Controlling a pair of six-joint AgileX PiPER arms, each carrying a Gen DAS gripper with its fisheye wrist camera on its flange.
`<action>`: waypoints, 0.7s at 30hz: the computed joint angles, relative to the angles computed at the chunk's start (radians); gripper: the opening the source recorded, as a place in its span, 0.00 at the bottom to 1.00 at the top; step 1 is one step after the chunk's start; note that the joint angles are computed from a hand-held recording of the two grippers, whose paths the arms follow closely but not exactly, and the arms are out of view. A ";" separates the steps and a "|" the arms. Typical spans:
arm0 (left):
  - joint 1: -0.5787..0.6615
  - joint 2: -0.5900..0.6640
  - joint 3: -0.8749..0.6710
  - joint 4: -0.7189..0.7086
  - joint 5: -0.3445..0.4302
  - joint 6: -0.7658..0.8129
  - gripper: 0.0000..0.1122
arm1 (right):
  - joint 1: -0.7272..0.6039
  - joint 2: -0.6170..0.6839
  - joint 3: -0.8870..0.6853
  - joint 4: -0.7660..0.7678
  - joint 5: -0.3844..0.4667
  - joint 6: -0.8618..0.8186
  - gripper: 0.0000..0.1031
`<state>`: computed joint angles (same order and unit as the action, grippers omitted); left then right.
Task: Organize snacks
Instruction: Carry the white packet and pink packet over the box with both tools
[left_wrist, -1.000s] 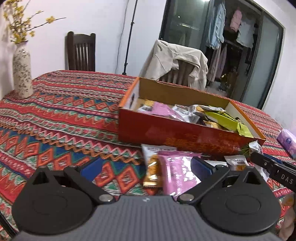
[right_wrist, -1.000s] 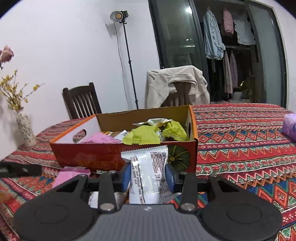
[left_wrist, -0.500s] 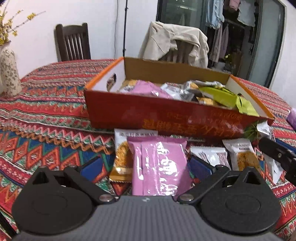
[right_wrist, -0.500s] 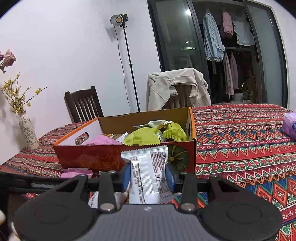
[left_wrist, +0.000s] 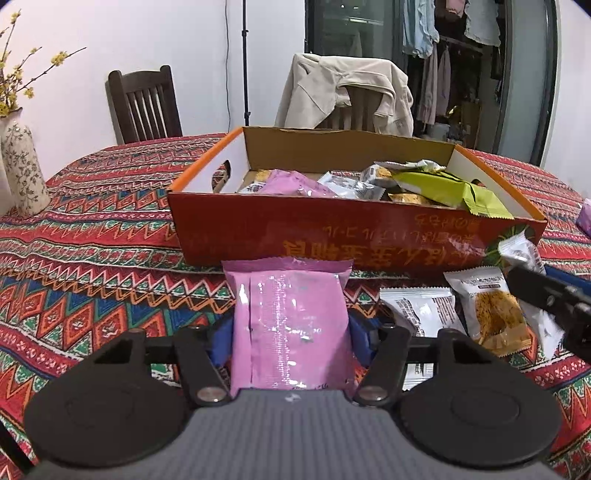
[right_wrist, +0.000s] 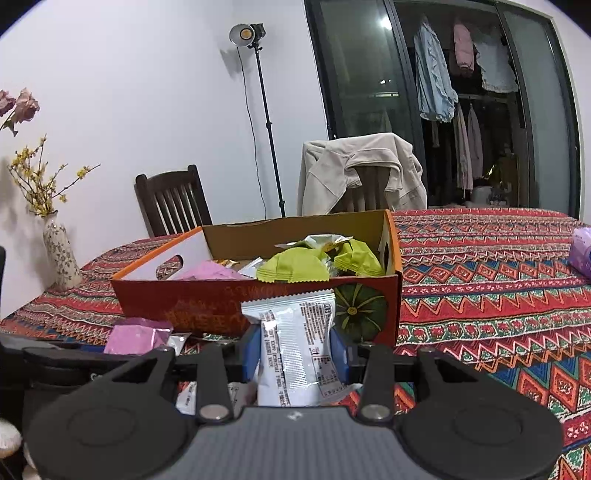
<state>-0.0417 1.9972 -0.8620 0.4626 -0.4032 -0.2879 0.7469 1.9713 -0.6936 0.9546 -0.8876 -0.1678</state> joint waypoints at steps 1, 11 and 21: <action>0.006 -0.008 0.003 0.033 0.004 -0.033 0.56 | 0.000 0.001 -0.002 -0.005 0.003 -0.004 0.38; 0.076 -0.103 0.107 0.127 -0.103 -0.096 0.56 | -0.003 0.005 0.004 -0.025 -0.007 0.026 0.38; 0.167 -0.197 0.096 0.388 -0.147 -0.337 0.56 | 0.066 0.013 -0.012 0.112 -0.098 -0.049 0.38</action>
<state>0.1249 1.8002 -0.7663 0.8502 -0.5498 -0.6247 0.8131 1.9847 -0.7055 1.0662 -0.9858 -0.2173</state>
